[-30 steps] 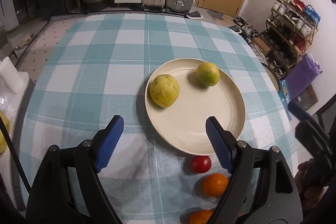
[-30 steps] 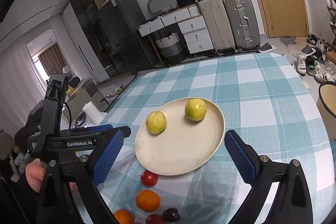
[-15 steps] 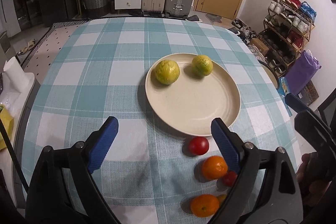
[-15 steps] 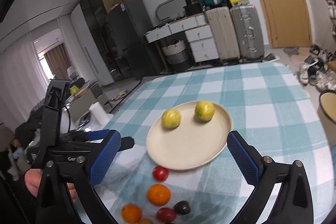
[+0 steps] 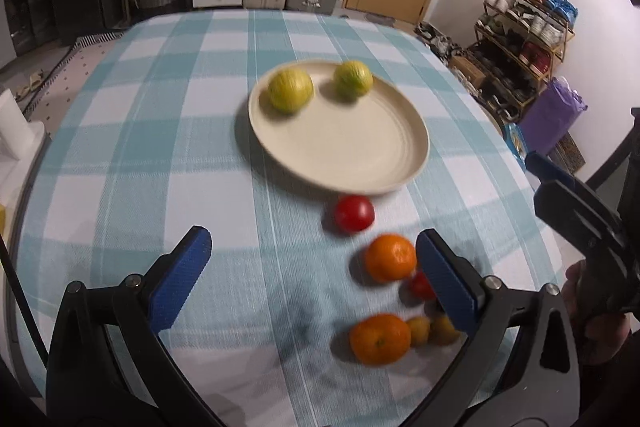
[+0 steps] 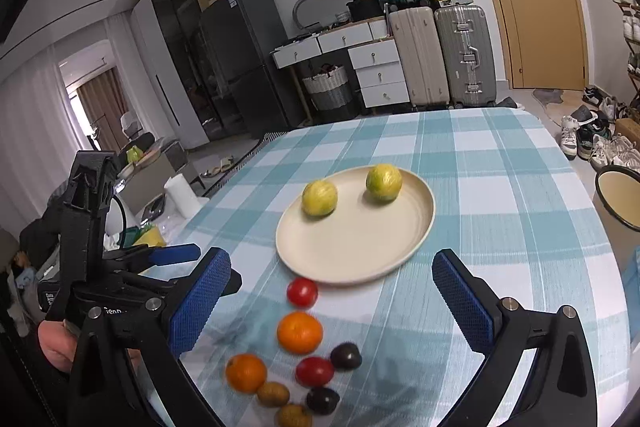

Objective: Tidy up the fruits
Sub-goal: 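Withdraw both tools from the plate back toward the remaining fruit, then close the left tool around a mandarin orange and lift it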

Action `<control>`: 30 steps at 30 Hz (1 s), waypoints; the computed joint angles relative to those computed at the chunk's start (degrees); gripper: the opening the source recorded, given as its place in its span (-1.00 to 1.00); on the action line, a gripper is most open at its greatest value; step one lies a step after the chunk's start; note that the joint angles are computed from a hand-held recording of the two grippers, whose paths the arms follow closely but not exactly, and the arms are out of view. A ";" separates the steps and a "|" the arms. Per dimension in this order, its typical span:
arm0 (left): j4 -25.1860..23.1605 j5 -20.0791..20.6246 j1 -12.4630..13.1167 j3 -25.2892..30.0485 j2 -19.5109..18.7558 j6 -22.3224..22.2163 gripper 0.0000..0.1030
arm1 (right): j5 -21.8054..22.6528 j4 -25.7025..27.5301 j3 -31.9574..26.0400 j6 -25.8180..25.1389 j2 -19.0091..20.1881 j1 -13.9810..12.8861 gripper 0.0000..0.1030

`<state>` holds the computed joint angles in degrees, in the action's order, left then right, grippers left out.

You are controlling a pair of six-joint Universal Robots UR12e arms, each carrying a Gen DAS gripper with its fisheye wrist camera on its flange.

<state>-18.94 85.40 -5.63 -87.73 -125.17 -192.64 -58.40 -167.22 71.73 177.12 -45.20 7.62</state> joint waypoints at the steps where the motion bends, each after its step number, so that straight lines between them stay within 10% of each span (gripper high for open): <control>1: -0.31 -0.65 0.06 -0.29 0.04 0.05 0.98 | -0.07 -0.06 0.56 -0.54 -0.23 0.00 1.00; 19: -1.21 -12.49 1.09 -4.20 0.37 0.40 0.95 | -0.30 -0.34 4.94 -3.30 -2.27 -0.10 1.00; 30: -1.38 -14.05 0.84 -4.67 0.48 3.07 0.23 | 0.90 -1.23 6.53 -3.53 -2.64 -0.48 1.00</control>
